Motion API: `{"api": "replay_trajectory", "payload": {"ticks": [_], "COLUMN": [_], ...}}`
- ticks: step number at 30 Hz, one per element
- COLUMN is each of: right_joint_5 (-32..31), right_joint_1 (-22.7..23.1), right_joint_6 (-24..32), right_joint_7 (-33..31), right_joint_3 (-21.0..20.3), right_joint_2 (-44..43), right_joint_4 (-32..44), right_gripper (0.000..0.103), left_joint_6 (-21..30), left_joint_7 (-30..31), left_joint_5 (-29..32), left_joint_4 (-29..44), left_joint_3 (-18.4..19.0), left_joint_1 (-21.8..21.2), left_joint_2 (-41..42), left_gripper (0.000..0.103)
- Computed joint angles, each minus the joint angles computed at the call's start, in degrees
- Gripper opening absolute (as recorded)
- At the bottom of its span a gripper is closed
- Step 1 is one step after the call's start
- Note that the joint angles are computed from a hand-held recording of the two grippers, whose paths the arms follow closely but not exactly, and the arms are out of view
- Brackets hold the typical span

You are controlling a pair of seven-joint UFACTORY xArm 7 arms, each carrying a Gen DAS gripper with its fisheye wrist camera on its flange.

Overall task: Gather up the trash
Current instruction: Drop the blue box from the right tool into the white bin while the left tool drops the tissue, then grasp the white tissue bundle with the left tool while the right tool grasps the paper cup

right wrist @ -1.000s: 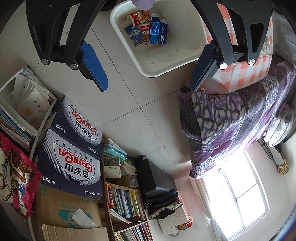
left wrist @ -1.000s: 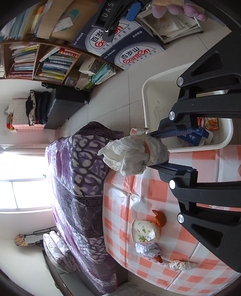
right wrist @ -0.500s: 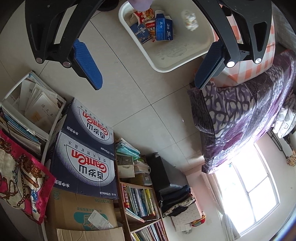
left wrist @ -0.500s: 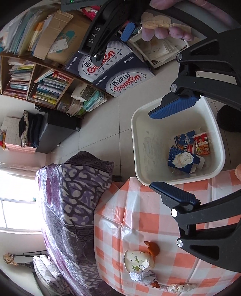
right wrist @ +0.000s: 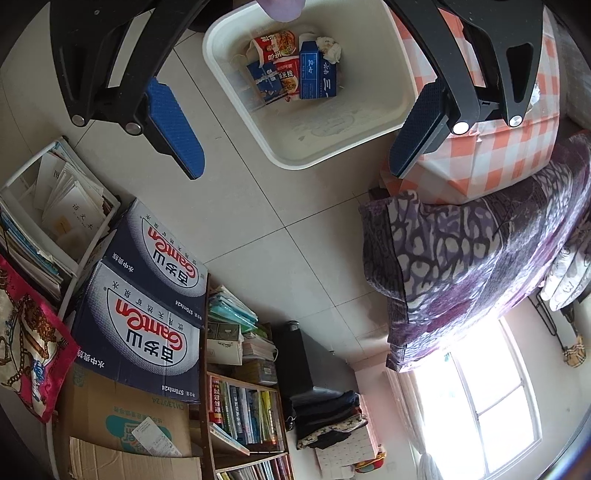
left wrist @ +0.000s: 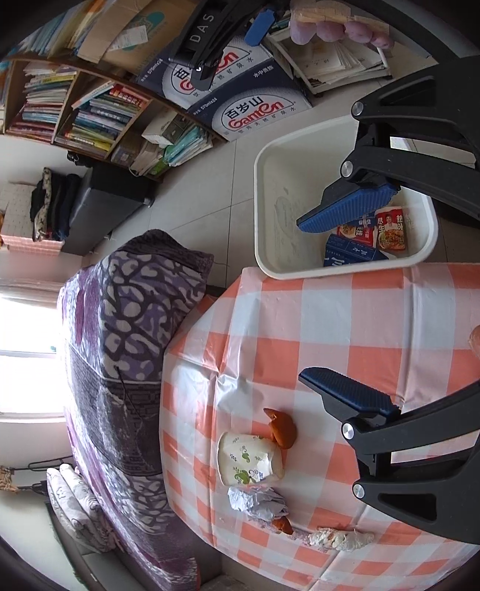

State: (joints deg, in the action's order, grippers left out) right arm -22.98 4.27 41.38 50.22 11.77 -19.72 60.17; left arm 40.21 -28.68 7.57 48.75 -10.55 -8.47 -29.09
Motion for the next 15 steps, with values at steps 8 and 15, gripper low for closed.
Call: {"api": "replay_trajectory", "payload": {"ticks": [8, 15], "right_joint_5": [-0.8, -1.9], "right_joint_1": [4.2, 8.6], "right_joint_6": [2.8, 4.5], "right_joint_7": [-1.7, -1.9], "right_joint_3": [2.3, 3.0], "right_joint_2": [4.6, 8.7], "right_joint_4": [3.6, 6.7], "right_gripper": [0.096, 0.096], "left_joint_6": [4.8, 9.8], "left_joint_7": [-1.9, -3.9], "left_joint_5": [4.4, 9.2], "left_joint_4": [-2.8, -4.7], "left_joint_3": [1.5, 2.6], "left_joint_1": [5.9, 11.3], "left_joint_2": [-2.6, -3.9], "left_gripper": [0.078, 0.078]}}
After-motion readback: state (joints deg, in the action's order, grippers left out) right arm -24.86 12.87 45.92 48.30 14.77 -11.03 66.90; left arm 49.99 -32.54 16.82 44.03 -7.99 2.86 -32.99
